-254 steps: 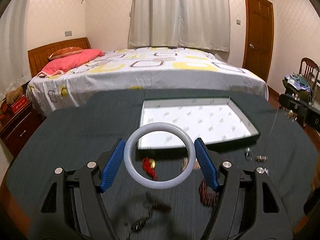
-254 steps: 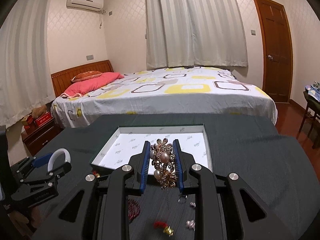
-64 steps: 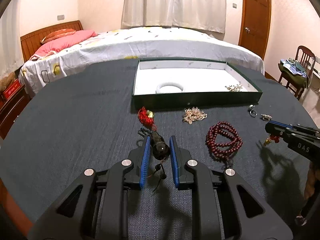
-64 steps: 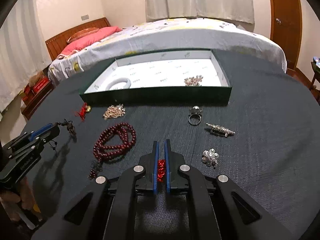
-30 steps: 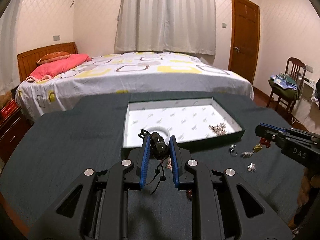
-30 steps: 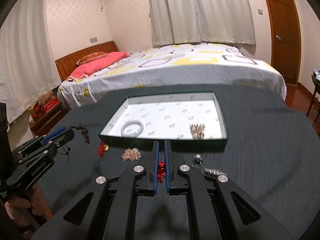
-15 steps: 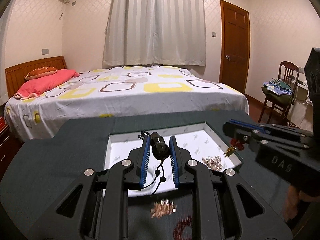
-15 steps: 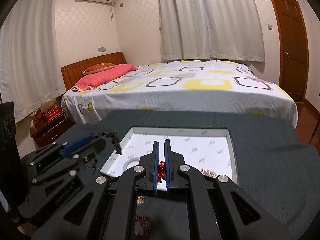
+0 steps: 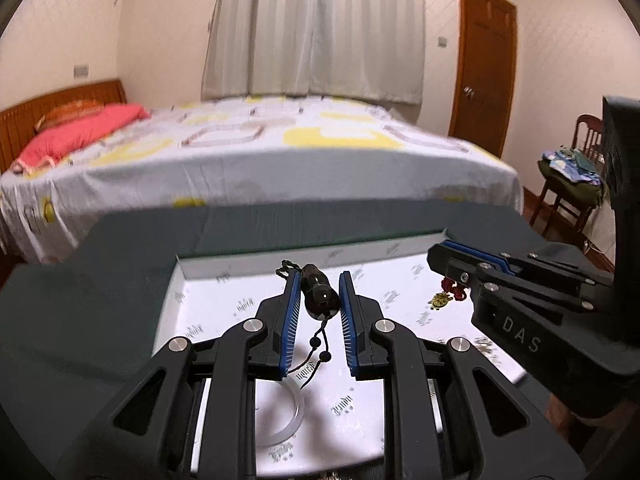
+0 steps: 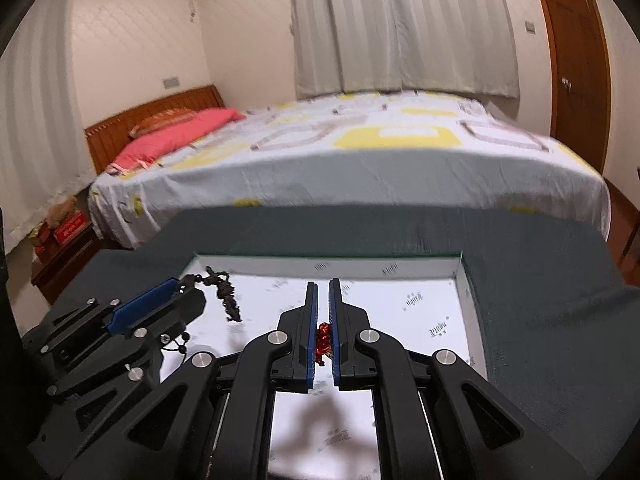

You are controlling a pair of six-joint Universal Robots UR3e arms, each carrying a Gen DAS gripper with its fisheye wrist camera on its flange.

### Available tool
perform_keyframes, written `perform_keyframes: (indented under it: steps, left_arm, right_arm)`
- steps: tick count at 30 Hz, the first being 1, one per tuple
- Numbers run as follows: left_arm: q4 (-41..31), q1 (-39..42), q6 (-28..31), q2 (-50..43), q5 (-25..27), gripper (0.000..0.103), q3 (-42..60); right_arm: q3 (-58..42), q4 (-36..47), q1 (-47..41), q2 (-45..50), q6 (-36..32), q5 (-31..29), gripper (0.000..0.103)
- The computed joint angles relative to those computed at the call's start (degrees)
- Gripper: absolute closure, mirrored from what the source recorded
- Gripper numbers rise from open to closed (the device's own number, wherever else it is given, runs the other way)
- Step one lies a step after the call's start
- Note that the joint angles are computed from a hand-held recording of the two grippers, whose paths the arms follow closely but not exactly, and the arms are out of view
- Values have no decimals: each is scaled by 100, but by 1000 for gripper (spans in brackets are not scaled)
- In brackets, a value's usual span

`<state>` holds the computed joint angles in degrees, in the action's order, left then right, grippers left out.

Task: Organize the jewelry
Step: 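Carry the black pendant into the box with the left tool while the right tool releases the red charm there, then withdraw both tools from the box, moving the left tool toward the dark red bead mala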

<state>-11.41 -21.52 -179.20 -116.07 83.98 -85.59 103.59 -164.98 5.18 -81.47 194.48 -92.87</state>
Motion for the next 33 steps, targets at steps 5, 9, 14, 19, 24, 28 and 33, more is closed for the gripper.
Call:
perform_keyframes:
  steps: [5, 9, 14, 19, 24, 28, 33]
  left_arm:
    - [-602, -69, -57, -639, 175, 83, 812]
    - [-1009, -119, -129, -979, 328, 83, 1260]
    - [-1329, -166, -217, -1201, 493, 83, 1534]
    - [-1324, -178, -262, -1185, 534, 78, 1517]
    - [-1242, -166, -282, -1125, 639, 54, 1452]
    - [-1138, -93, -343, -813, 608, 49, 1120]
    - [-741, -79, -245, -92, 685, 36, 292]
  right_arm:
    - [-320, 351, -57, 416, -20, 1, 97]
    - [-500, 610, -63, 589, -37, -80, 97]
    - [-642, 802, -90, 752, -41, -61, 97]
    - [-593, 735, -114, 776, -24, -43, 87]
    - [-382, 539, -125, 600, 60, -139, 63]
    - [-215, 490, -97, 292, 60, -201, 62]
    - [220, 494, 69, -391, 133, -463, 57]
